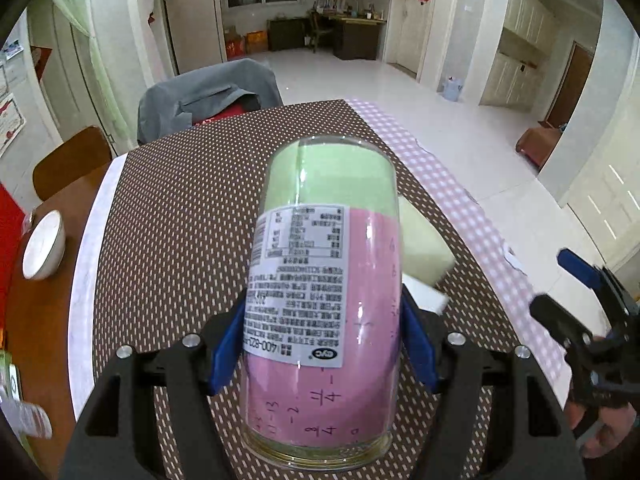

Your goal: Flip cup upside down

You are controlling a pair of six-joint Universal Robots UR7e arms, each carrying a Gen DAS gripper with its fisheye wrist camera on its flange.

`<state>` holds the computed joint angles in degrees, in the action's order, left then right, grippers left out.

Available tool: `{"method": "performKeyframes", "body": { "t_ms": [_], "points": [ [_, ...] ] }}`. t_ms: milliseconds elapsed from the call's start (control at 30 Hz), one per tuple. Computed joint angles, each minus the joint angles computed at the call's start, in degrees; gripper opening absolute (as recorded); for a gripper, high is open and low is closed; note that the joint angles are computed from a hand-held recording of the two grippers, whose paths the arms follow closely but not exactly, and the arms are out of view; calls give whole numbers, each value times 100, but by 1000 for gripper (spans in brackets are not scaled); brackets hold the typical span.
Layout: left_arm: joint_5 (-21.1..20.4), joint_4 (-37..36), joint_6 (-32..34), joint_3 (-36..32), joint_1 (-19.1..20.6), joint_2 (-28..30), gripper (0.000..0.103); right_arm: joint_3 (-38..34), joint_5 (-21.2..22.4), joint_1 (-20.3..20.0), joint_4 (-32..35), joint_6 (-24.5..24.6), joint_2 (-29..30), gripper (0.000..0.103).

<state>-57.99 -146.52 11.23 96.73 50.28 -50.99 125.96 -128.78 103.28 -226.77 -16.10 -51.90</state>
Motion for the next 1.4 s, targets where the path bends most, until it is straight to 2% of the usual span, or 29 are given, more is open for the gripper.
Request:
{"method": "performKeyframes", "body": {
  "t_ms": [267, 400, 467, 833, 1167, 1200, 1267, 1400],
  "points": [
    [-157, -418, -471, 1456, -219, -698, 68, 595, -157, 85, -414, 179, 50, 97],
    [-250, -674, -727, 1921, -232, -736, 68, 798, -246, 112, -657, 208, 94, 97],
    [-160, -856, -796, 2065, -244, -654, 68, 888, -278, 106, -746, 249, 124, 97],
    [-215, -1354, -1164, 2439, -295, -331, 68, 1160, -293, 59, -1122, 258, 154, 97],
    [136, -1400, -1275, 2275, -260, 163, 70, 1218, -245, -39, -1109, 357, 220, 97],
    [190, -1392, -1275, 2273, -277, 191, 71, 1225, -239, -47, -1109, 372, 223, 97],
    [258, -1550, -1201, 2348, -330, 186, 82, 1241, -228, -46, -1103, 392, 225, 97],
    [365, -1829, -1116, 2558, -452, 25, 87, 1218, -250, 7, -1052, 420, 236, 97]
  ]
}}
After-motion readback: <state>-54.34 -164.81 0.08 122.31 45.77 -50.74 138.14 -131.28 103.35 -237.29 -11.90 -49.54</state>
